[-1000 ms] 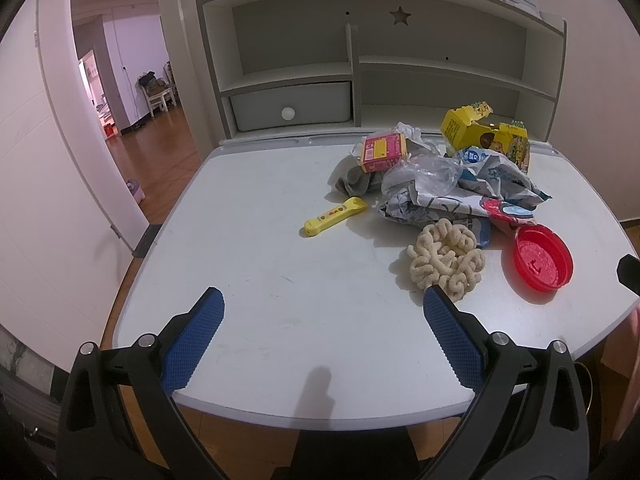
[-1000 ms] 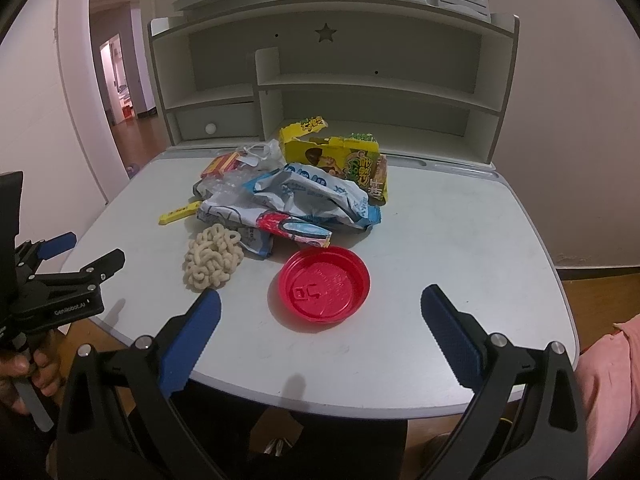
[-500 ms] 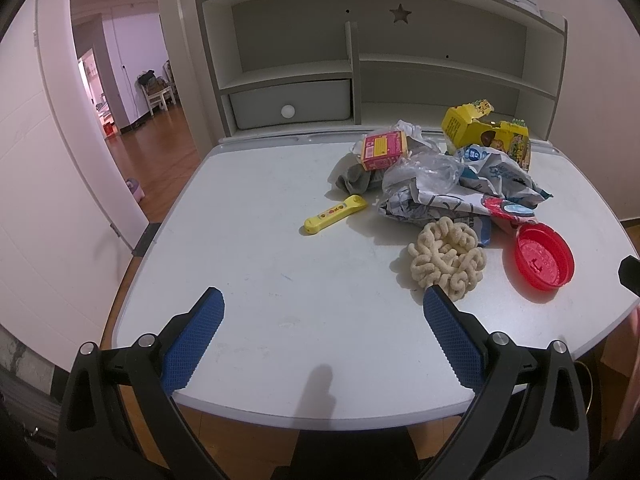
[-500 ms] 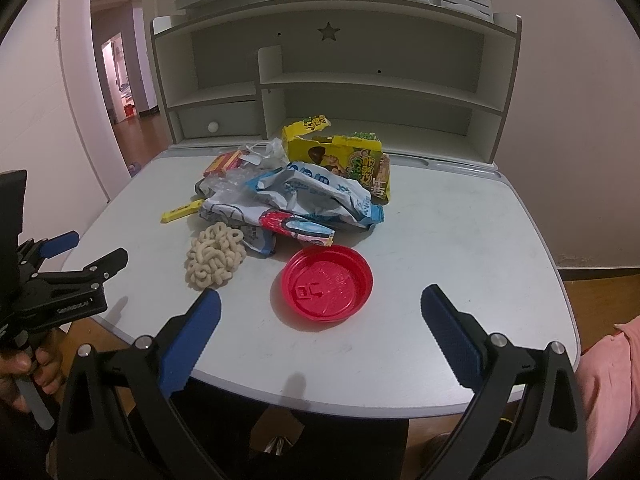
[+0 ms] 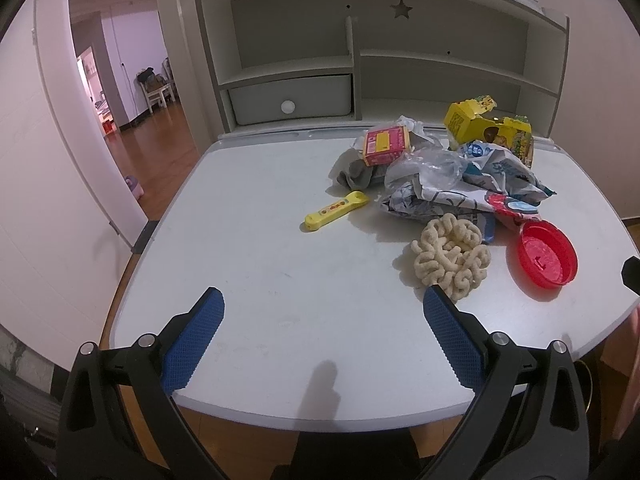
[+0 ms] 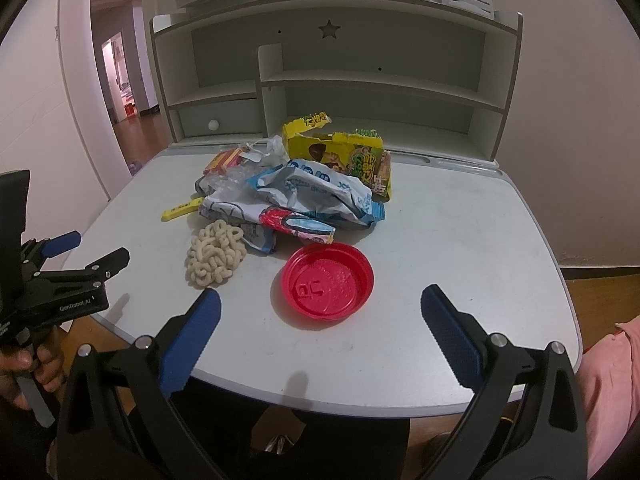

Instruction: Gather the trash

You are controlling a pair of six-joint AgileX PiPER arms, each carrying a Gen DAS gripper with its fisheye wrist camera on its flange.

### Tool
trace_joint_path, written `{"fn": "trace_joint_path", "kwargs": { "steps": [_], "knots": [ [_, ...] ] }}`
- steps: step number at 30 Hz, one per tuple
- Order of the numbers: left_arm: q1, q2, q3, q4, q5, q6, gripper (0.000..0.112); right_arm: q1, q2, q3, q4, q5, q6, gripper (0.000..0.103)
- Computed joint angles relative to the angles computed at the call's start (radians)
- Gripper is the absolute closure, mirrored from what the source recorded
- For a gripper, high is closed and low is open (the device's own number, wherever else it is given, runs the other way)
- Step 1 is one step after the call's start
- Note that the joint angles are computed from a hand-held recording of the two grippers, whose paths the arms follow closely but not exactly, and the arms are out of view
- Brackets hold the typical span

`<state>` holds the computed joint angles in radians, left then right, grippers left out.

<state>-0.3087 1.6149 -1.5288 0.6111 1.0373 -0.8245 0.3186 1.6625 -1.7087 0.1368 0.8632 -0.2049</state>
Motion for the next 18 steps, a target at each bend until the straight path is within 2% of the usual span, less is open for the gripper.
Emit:
{"fn": "trace_joint_path", "kwargs": {
  "steps": [6, 11, 12, 14, 18],
  "knots": [
    [0.109, 0.017, -0.012, -0.127, -0.053, 0.156, 0.015, -0.009, 0.019, 0.0, 0.005, 0.004, -0.005, 0.006],
    [0.225, 0.093, -0.097, -0.262, -0.097, 0.446, 0.015, -0.036, 0.077, -0.052, 0.027, 0.043, -0.053, 0.006],
    [0.26, 0.131, -0.146, -0.33, -0.093, 0.541, 0.015, -0.042, 0.106, -0.09, 0.024, 0.07, -0.058, 0.006],
    [0.29, 0.215, -0.268, -0.402, -0.026, 0.672, 0.015, -0.049, 0.154, -0.151, 0.004, 0.113, -0.056, 0.006],
    [0.315, 0.412, -0.544, -0.445, 0.11, 0.857, 0.015, -0.071, 0.259, -0.287, 0.034, 0.218, -0.085, 0.006]
  ]
}}
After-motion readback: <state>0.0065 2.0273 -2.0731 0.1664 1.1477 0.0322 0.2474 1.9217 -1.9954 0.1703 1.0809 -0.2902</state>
